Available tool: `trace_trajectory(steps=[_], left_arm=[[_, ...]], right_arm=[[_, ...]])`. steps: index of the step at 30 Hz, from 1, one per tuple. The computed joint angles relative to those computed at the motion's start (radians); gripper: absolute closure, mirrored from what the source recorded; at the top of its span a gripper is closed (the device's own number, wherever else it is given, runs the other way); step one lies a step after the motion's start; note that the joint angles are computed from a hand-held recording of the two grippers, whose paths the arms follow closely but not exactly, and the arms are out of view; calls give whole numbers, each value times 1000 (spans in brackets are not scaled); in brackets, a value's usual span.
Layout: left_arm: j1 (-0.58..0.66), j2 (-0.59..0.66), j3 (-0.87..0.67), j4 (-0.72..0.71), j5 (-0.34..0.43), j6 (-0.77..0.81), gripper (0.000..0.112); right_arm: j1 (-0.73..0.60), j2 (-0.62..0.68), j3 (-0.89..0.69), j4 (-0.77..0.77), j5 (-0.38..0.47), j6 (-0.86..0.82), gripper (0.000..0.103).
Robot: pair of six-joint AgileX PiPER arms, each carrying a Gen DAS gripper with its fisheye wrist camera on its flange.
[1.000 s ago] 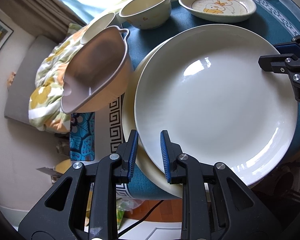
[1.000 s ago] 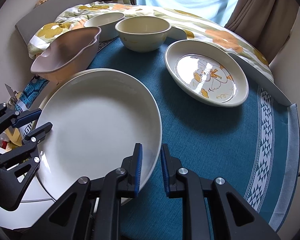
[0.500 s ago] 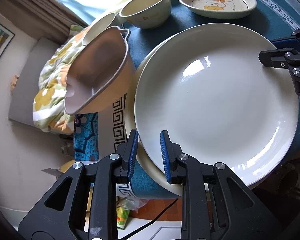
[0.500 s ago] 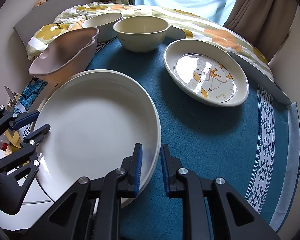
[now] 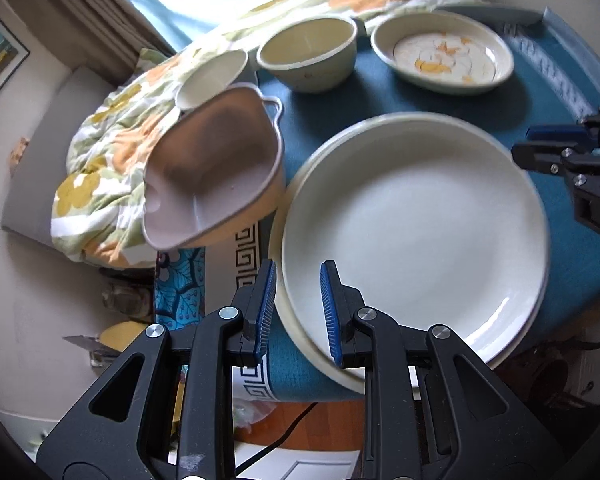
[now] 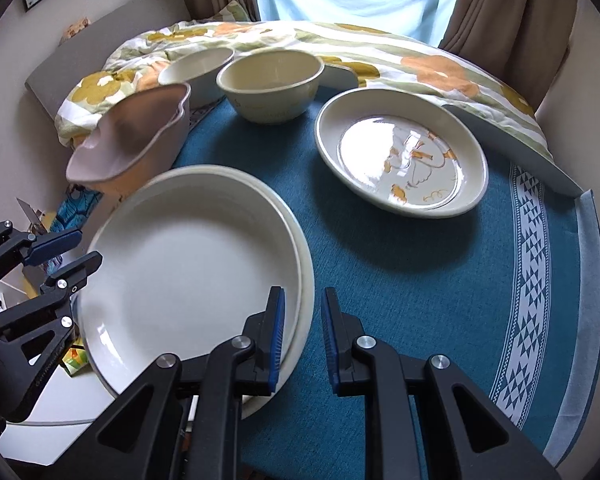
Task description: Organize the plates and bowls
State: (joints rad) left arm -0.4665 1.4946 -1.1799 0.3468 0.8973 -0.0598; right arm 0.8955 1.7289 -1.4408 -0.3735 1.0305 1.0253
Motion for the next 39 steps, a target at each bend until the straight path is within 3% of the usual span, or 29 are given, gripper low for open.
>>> trace_trajectory(steps=[3, 4, 5, 6, 8, 9, 11, 13, 16, 18, 22, 26, 28, 30, 32, 38, 39], left_arm=[[86, -17, -118, -242, -8, 169, 87], [117, -7, -165, -329, -2, 223, 72], [141, 12, -214, -400, 12, 260, 55], [152, 28, -255, -443, 16, 276, 14], [165, 30, -285, -523, -31, 322, 10], [164, 50, -317, -554, -26, 349, 10], [146, 136, -444, -576, 66, 345, 10], [131, 218, -554, -607, 140, 304, 10], [115, 321, -661, -650, 198, 221, 10], [97, 389, -717, -646, 216, 157, 10], [61, 502, -785, -611, 215, 11, 10], [39, 620, -848, -594, 201, -108, 14], [35, 668, -870, -591, 193, -146, 25], [27, 716, -902, -574, 203, -183, 32], [22, 767, -955, -555, 226, -215, 44], [16, 840, -1033, -529, 270, -279, 70], [15, 847, -1041, -527, 275, -283, 79]], right_arm=[[-5, -85, 22, -56, -3, 55, 86], [-11, -107, 18, -67, 11, 61, 86], [-16, -125, 11, -79, 31, 65, 76], [-18, -146, 9, -103, 48, 75, 45], [-12, -193, 23, -179, 61, 116, 2], [-7, -224, 42, -226, 59, 146, 1], [-34, -263, 53, -241, 63, 133, 1], [-113, -279, 32, -158, 74, 26, 1], [-265, -277, 6, -19, 76, -163, 1], [-369, -264, 4, 55, 52, -274, 1], [-622, -178, 12, 363, -41, -638, 1], [-755, -62, 9, 595, -104, -969, 1], [-786, 6, -19, 666, -107, -1099, 9], [-808, 76, -61, 719, -85, -1196, 31], [-823, 136, -98, 755, -66, -1261, 42], [-850, 215, -132, 860, -57, -1389, 68], [-856, 222, -138, 876, -53, -1409, 71]])
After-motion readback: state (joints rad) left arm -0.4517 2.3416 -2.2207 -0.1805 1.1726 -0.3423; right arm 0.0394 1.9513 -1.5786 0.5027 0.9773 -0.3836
